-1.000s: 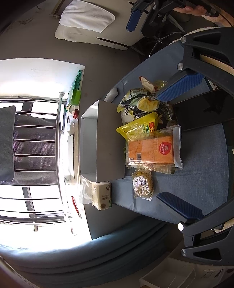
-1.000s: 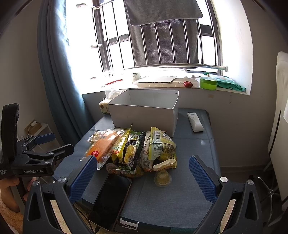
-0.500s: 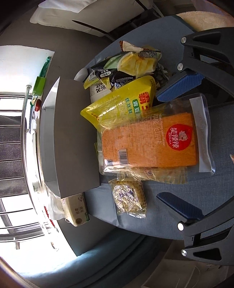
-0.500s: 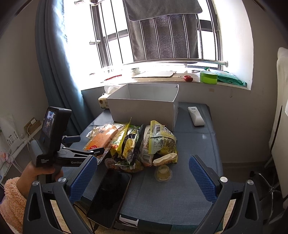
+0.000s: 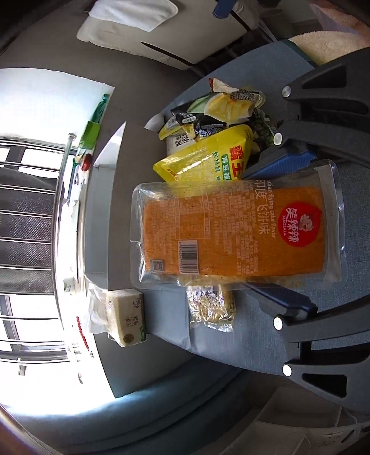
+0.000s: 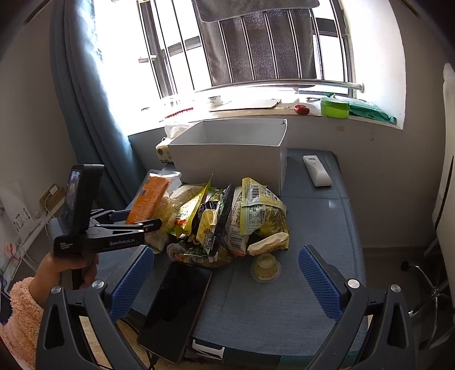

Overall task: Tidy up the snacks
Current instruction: 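Grasp the orange cake pack with the left gripper while the right gripper grasps the yellow chip bag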

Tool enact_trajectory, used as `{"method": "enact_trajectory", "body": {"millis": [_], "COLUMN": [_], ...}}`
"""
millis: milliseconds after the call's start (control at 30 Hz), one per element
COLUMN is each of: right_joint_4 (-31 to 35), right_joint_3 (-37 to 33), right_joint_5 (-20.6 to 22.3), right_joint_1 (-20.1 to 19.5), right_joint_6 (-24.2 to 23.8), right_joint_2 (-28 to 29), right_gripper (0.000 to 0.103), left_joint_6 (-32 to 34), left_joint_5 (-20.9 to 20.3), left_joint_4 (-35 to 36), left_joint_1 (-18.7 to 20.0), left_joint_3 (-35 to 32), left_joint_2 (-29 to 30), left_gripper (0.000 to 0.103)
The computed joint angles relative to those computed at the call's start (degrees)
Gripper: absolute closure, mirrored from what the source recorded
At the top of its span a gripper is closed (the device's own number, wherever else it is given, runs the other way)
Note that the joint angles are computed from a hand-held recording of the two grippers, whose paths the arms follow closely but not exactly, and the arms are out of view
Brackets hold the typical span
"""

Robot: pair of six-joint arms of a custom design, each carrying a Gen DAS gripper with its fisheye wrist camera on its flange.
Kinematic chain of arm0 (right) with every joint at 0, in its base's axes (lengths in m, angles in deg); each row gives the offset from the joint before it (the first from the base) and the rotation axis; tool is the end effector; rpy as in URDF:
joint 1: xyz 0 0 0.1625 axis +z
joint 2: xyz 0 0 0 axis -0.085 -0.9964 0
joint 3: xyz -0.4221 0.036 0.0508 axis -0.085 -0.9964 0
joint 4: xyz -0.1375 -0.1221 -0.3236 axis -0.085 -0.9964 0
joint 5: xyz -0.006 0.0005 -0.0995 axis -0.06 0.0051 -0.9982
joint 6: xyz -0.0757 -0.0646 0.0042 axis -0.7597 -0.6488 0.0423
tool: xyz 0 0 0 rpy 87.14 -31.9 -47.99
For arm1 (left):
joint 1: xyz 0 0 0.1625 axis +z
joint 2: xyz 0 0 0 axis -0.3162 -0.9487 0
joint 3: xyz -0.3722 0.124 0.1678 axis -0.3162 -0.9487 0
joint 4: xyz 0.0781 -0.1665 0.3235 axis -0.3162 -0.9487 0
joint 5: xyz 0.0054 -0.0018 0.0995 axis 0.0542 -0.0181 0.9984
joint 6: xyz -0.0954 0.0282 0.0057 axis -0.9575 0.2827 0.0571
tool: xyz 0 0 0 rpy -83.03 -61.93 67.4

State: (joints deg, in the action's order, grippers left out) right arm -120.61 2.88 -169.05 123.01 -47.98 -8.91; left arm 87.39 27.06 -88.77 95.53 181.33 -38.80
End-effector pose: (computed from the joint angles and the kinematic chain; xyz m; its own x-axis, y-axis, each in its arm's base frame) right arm 0.3980 -0.5807 -0.0289 -0.7893 -0.2252 0.5712 -0.5620 0.6396 -0.5245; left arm 0.0363 -0.6550 0.3556 -0.7582 0.2269 -0.6112 0.5507 0.7246 -0.4142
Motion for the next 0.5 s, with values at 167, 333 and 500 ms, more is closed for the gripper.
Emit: {"method": "enact_trajectory", "body": {"millis": [167, 333, 500], "right_joint_4": [8.6, 19.0, 22.3], "right_joint_3": [-10.5, -27.3, -30.4], "right_joint_5": [0.6, -3.1, -1.5], "right_joint_1": [-0.2, 0.3, 0.4], "right_joint_6": [-2.4, -6.3, -5.8], "right_joint_2": [4.6, 12.4, 14.0], "right_gripper": [0.0, 0.0, 0.0], "left_joint_6": [1.1, -1.2, 0.2], "left_joint_5": [-5.5, -5.7, -4.4], "left_joint_4": [0.6, 5.6, 5.6], "left_joint_1": [1.1, 3.2, 4.2], "left_joint_3": [-0.6, -6.6, -8.4], "left_joint_2": [-2.3, 1.3, 3.6], "left_gripper": [0.031, 0.03, 0.027]}}
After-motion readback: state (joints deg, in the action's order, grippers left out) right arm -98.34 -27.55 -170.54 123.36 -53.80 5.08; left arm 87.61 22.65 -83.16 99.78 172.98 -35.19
